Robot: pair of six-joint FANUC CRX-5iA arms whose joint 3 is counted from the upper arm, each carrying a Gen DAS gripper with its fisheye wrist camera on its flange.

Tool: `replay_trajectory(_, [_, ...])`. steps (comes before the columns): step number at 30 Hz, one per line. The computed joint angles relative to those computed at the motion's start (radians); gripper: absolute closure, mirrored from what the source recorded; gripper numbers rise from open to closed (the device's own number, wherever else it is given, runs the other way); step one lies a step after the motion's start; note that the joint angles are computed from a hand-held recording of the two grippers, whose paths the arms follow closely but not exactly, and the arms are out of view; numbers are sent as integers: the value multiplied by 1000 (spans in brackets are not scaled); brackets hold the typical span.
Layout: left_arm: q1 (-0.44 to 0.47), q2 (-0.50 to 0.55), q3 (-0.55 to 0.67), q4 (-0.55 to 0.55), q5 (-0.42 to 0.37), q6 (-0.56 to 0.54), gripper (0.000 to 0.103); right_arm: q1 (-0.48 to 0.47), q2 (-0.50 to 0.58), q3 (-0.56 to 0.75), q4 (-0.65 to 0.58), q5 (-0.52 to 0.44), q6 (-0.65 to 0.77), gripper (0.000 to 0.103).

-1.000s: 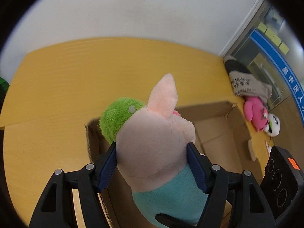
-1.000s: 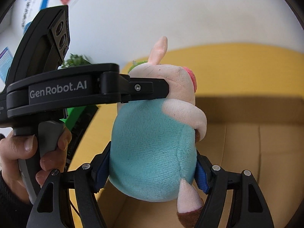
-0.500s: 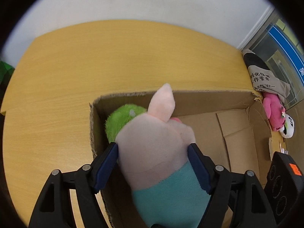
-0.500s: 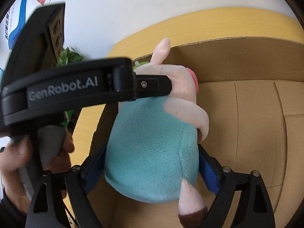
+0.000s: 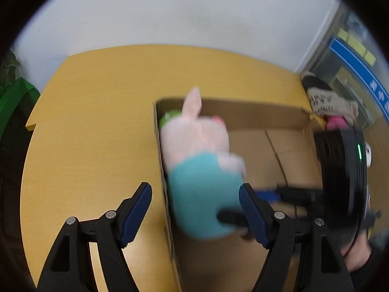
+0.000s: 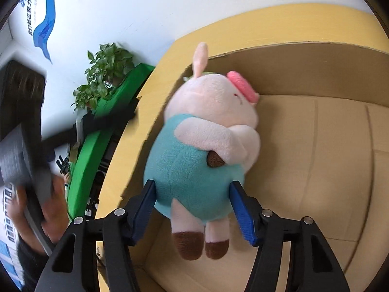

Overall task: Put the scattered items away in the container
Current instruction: 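Lift the plush pig with both grippers and carry it over the box, then lower the plush pig into the box and open both grippers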

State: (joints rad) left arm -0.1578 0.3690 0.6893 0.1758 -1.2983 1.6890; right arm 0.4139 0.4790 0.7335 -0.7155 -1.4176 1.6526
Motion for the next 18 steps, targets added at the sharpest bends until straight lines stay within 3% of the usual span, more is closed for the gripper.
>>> replay_trajectory(2, [-1, -75, -100, -1, 56, 25, 31, 13, 15, 32, -2, -10, -26, 33])
replay_trajectory(5, [26, -162, -230, 78, 115, 15, 31, -5, -36, -51, -38, -21, -21, 28])
replay_trajectory(9, [58, -249, -348, 130, 163, -19, 31, -30, -5, 30, -54, -55, -42, 23])
replay_trajectory(11, [50, -266, -379, 146, 192, -30, 31, -60, -52, -12, -39, -65, 14, 14])
replay_trajectory(13, [57, -284, -406, 157, 197, -48, 31, -51, -63, 1, 0, -53, 22, 9])
replay_trajectory(18, [19, -276, -395, 114, 154, -83, 31, -55, -38, 31, 56, -68, 17, 9])
